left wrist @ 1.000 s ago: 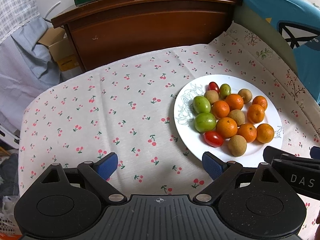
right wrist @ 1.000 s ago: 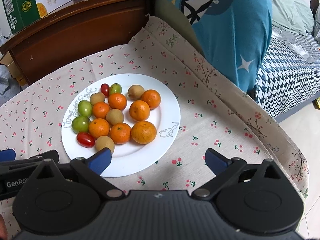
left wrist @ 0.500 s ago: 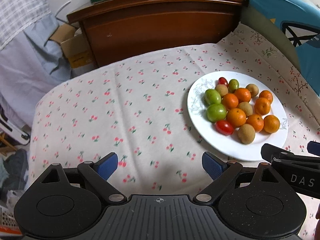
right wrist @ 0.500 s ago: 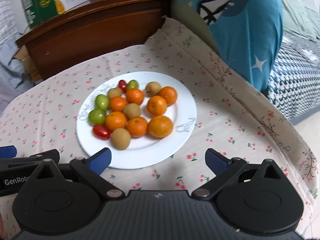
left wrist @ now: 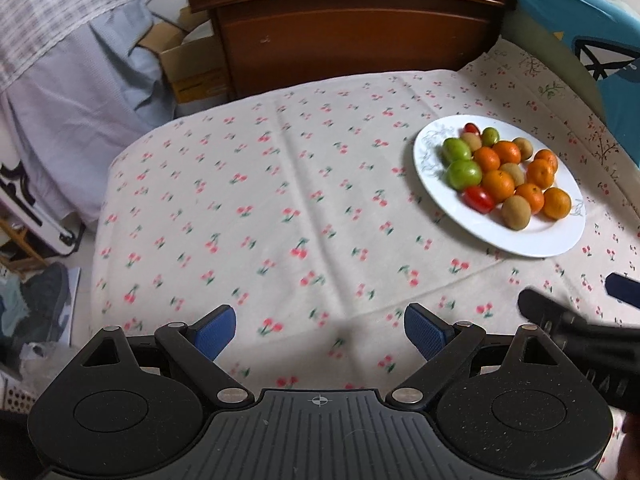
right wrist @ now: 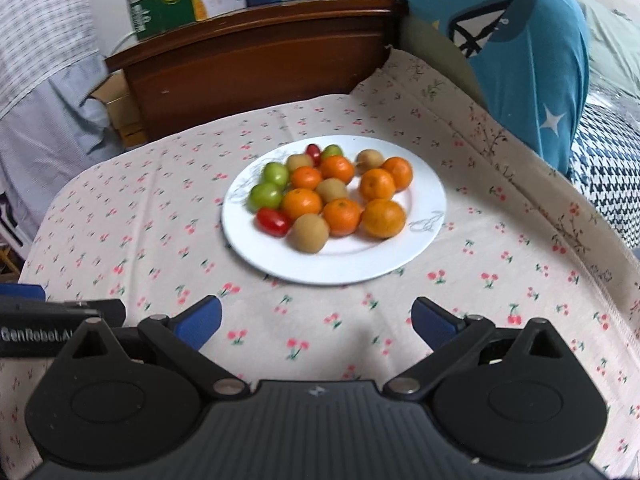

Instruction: Organize fruits

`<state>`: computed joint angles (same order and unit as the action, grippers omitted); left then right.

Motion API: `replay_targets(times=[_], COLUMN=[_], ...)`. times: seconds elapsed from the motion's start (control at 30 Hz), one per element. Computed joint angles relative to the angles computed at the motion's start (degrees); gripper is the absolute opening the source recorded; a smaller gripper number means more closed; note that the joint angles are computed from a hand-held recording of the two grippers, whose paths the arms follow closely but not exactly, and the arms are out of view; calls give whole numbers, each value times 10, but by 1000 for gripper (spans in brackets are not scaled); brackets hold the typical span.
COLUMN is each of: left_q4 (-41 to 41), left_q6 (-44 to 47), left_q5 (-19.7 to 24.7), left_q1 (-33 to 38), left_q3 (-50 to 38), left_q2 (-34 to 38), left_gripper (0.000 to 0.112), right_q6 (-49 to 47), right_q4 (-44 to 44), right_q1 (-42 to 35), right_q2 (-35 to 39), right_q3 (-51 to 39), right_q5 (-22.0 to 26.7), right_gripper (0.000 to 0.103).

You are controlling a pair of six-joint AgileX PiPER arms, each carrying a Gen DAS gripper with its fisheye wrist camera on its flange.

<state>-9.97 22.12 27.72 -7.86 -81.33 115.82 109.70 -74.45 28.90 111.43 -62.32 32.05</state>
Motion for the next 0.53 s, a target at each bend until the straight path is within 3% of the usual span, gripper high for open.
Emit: replay_targets(times=[0.17, 0.37, 0.53], left_q4=[-9, -25, -27], left_q6=[17, 36, 38], left_q5=[-9, -4, -3], left_q1=[20, 42, 51], left_q3=[17, 12, 7], left_q2=[-8, 1, 11], left_gripper=[93, 93, 93], right_q6=[37, -12, 29], right_q4=[-69, -49, -106], right_q1=[26, 36, 46], right_q2=[22, 69, 97], right_q3=[7, -25, -40], right_q5=[-21, -35, -9], right_gripper=[101, 102, 102])
